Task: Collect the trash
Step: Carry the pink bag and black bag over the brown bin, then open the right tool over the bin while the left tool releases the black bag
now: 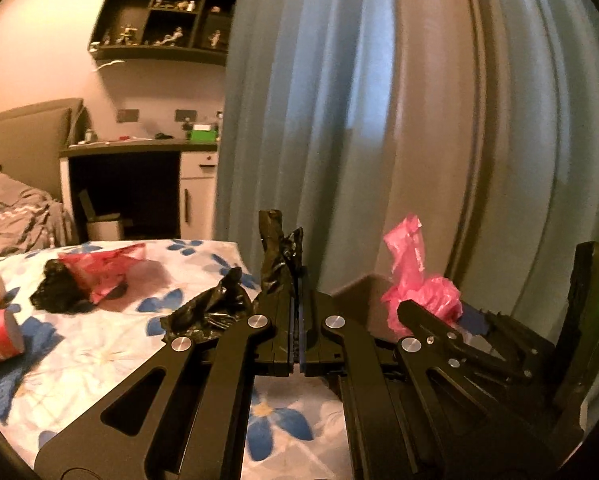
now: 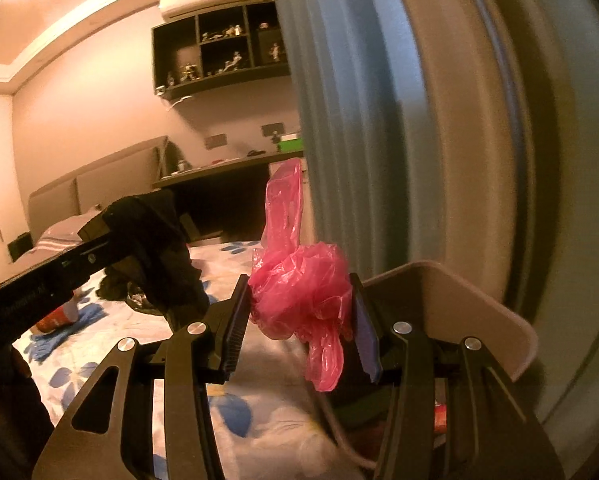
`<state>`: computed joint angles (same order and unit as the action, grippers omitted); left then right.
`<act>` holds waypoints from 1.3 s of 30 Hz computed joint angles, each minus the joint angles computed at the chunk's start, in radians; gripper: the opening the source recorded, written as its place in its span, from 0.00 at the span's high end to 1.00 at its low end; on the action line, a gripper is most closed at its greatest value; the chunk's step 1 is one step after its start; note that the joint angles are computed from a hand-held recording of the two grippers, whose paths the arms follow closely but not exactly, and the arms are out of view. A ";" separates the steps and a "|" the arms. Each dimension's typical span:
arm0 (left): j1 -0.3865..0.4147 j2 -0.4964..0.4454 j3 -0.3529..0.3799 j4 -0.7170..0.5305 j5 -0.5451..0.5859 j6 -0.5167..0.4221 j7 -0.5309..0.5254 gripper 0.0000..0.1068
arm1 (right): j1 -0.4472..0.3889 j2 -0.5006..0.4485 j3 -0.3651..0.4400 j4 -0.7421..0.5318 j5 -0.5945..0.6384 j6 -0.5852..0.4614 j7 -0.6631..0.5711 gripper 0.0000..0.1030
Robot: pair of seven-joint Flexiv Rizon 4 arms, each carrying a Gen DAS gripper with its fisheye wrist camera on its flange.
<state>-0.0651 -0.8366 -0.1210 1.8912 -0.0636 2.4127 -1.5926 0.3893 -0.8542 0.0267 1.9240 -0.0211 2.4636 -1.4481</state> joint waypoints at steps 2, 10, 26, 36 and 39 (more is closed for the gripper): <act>0.003 -0.011 -0.010 -0.028 0.012 -0.025 0.003 1.00 | 0.004 -0.006 -0.011 -0.007 0.025 0.002 -0.005 0.54; 0.010 -0.071 -0.048 -0.154 0.048 -0.125 0.011 1.00 | -0.003 -0.035 -0.049 -0.059 0.099 -0.022 -0.013 0.54; 0.022 -0.180 -0.127 -0.341 0.134 -0.254 0.045 1.00 | -0.011 -0.073 -0.070 -0.110 0.145 -0.059 -0.019 0.54; 0.053 -0.228 -0.183 -0.410 0.173 -0.325 0.060 1.00 | 0.008 -0.083 -0.092 -0.132 0.177 -0.092 -0.023 0.52; 0.055 -0.240 -0.193 -0.426 0.175 -0.344 0.069 1.00 | 0.015 -0.087 -0.100 -0.140 0.191 -0.101 -0.028 0.52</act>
<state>-0.0104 -1.0765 -0.3136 1.4657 0.1117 2.0690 -1.5237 0.4046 -0.9408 -0.0732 1.7838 0.1698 2.3625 -1.4762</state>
